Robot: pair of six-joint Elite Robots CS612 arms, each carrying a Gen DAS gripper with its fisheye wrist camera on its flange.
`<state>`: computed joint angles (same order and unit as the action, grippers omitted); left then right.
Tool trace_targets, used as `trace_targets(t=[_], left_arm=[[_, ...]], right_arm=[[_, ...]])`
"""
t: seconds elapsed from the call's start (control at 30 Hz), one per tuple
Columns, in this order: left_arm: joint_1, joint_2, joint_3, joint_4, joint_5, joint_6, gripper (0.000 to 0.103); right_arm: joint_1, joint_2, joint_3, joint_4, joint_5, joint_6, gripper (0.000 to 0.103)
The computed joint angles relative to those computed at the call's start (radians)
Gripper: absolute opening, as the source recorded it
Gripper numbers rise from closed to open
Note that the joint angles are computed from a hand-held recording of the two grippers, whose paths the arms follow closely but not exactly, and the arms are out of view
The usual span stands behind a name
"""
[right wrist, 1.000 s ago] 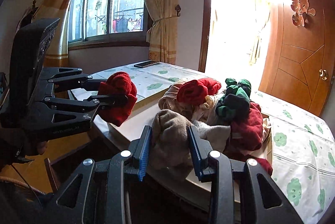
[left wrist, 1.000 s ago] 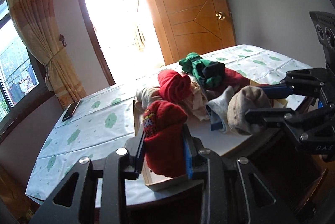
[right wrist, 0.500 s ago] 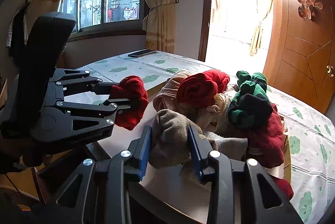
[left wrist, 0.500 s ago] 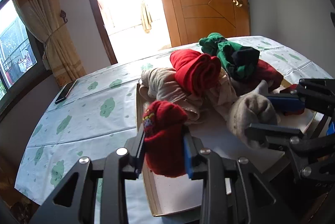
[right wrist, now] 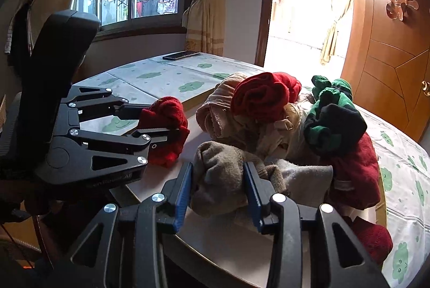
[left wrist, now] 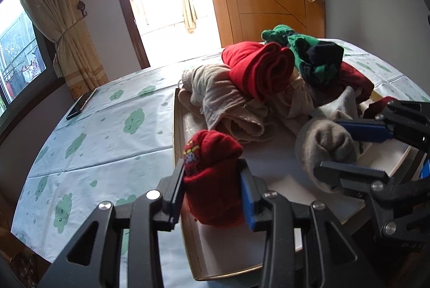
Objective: Take underwear out of drawer
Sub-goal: 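Lower both socks into the lid and open both grippers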
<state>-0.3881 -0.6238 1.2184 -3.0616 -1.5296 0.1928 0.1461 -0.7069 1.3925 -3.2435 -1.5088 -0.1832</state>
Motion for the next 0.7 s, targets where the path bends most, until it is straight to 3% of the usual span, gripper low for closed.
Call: trace_targets(t=[0.17,0.3,0.5,0.7], left_arm=[[-0.001,-0.005,0.011,-0.014,0.008,-0.003,0.049],[0.000,-0.011,0.024,-0.039,0.009,-0.013,0.064],[0.002,-0.039,0.071,-0.116,-0.012,-0.029,0.071],[0.001,-0.068,0.125,-0.203,-0.035,-0.037,0.075]], right_arm=[[0.000,-0.001,0.006,-0.016,0.003,0.006,0.060],[0.000,-0.004,0.017,-0.041,-0.009,0.017,0.064],[-0.005,-0.021,0.066,-0.149,-0.042,0.058,0.073],[-0.012,-0.050,0.131,-0.262,-0.058,0.092,0.074]])
